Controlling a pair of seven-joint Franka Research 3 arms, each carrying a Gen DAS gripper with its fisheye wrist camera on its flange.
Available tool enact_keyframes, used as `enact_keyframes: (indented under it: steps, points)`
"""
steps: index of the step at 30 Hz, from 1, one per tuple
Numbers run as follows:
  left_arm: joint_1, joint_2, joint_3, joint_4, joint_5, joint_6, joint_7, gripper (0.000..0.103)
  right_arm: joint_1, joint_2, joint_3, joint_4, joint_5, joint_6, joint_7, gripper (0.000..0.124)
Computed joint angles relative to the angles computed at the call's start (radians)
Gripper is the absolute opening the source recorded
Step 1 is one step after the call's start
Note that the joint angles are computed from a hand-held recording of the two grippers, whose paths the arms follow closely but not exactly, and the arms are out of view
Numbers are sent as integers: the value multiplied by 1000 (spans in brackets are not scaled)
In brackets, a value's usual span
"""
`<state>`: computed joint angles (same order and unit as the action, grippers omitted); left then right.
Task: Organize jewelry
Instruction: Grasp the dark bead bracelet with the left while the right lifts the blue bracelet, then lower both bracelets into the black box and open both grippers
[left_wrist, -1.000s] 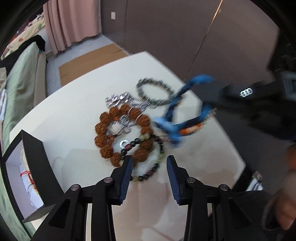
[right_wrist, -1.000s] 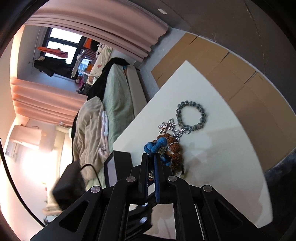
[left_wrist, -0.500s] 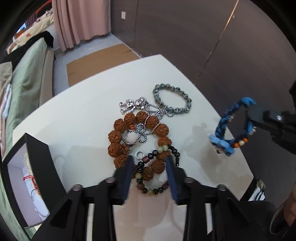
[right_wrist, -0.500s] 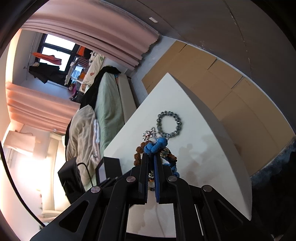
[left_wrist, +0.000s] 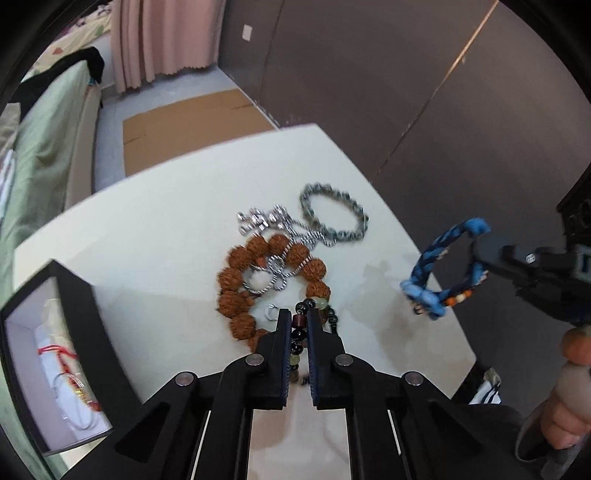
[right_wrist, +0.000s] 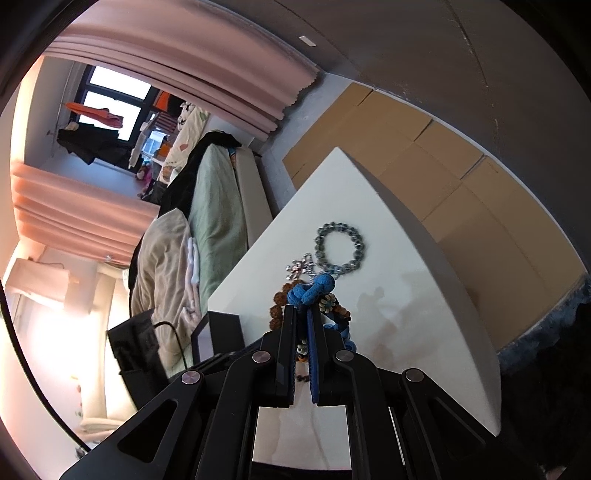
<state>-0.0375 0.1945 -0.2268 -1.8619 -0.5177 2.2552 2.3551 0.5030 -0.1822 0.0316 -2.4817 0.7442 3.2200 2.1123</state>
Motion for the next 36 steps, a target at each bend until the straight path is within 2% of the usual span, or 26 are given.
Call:
enact_keyframes:
  steps: [7,12,21,28,32,33,35,36]
  points:
    - [38,-60,25,10,-109,-52,47,8,-16,36,25,67,-30,-22,-5,7]
    - [54,-93,55,20,-171,-56,71,8,-13,71,36,127,-25,-38,-38,7]
    - [93,-114,102,40,-210,-45,82,8,-57,178,99,288,-103,-104,-31,7]
    - [135,-92,121,64,-229,-49,67,8,-58,259,112,411,-236,-164,36,7]
    - [171,-58,125,103,-265,-98,43,9,-47,299,105,477,-313,-205,77,7]
    - [177,-42,126,120,-254,-109,23,11,-46,305,105,487,-322,-211,81,7]
    - [188,-24,124,139,-230,-112,-10,32,-43,320,104,509,-342,-227,92,7]
    - [196,-21,122,139,-235,-102,-16,53,-40,328,102,523,-354,-237,100,7]
